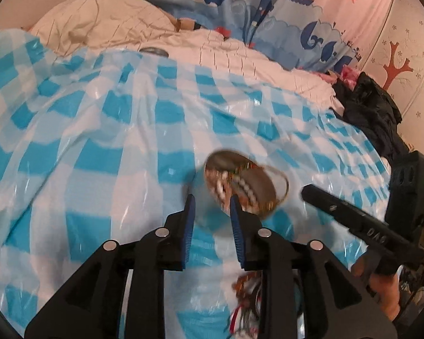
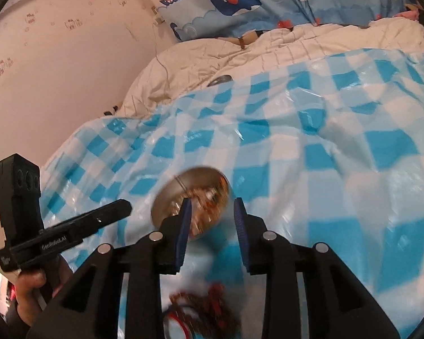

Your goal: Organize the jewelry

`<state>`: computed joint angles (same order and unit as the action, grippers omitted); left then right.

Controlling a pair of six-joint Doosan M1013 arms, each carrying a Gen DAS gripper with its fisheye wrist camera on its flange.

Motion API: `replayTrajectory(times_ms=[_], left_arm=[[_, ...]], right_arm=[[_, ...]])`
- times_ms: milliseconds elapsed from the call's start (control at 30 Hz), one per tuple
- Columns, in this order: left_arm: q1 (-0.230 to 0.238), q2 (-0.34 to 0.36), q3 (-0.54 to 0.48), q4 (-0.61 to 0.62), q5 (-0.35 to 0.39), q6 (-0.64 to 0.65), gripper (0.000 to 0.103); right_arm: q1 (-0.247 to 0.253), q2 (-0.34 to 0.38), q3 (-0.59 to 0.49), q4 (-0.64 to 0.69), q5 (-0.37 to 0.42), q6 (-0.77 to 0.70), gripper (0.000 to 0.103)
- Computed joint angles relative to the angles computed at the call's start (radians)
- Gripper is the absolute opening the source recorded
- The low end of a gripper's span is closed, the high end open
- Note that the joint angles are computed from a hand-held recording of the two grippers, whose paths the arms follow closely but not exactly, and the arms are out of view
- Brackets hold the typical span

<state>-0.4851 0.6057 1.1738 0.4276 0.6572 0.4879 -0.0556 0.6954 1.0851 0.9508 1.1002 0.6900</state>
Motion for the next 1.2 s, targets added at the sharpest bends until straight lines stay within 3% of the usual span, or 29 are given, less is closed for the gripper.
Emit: replayTrajectory(times_ms=[167,233,367,467,533,700,967,1200], left_arm=[[-0.015,-0.03,0.062,-0.029,-0.021,-0.001,0.034],[-0.022,-0.044,0.089,-0.015,-0.038,-0.029,0.038],[-0.021,-0.045,0.096,-0.046,-0.043,0.004,0.038],[-0.015,-0.046,0.099,-0.056,-0.048,0.004,0.038],[-0.014,-0.047,0.099,-0.052,-0.045,0.0,0.039],[-0.015,-0.045,0.093,-0.06,-0.031,0.02,0.039],[-0.015,-0.028,0.071,-0.12,-0.012,0.095,0.04],[-0.024,0.003,0.034,-0.201,0.018,0.221,0.04]], right_arm=[[0.006,-0.016,0.017,0.027,-0.054,-0.023,0.031],[0.027,-0.013,0.005,-0.02,-0.068,-0.019,0.031],[0.057,0.023,-0.04,-0.064,-0.029,0.041,0.031],[0.057,0.034,-0.051,0.035,0.093,-0.076,0.031],[0.064,0.028,-0.048,0.016,0.114,-0.116,0.033],[0.034,0.023,-0.038,0.005,0.108,-0.028,0.043],[-0.018,-0.036,0.048,-0.103,0.068,-0.016,0.044],[-0.017,-0.011,0.025,-0.18,0.171,0.032,0.041]])
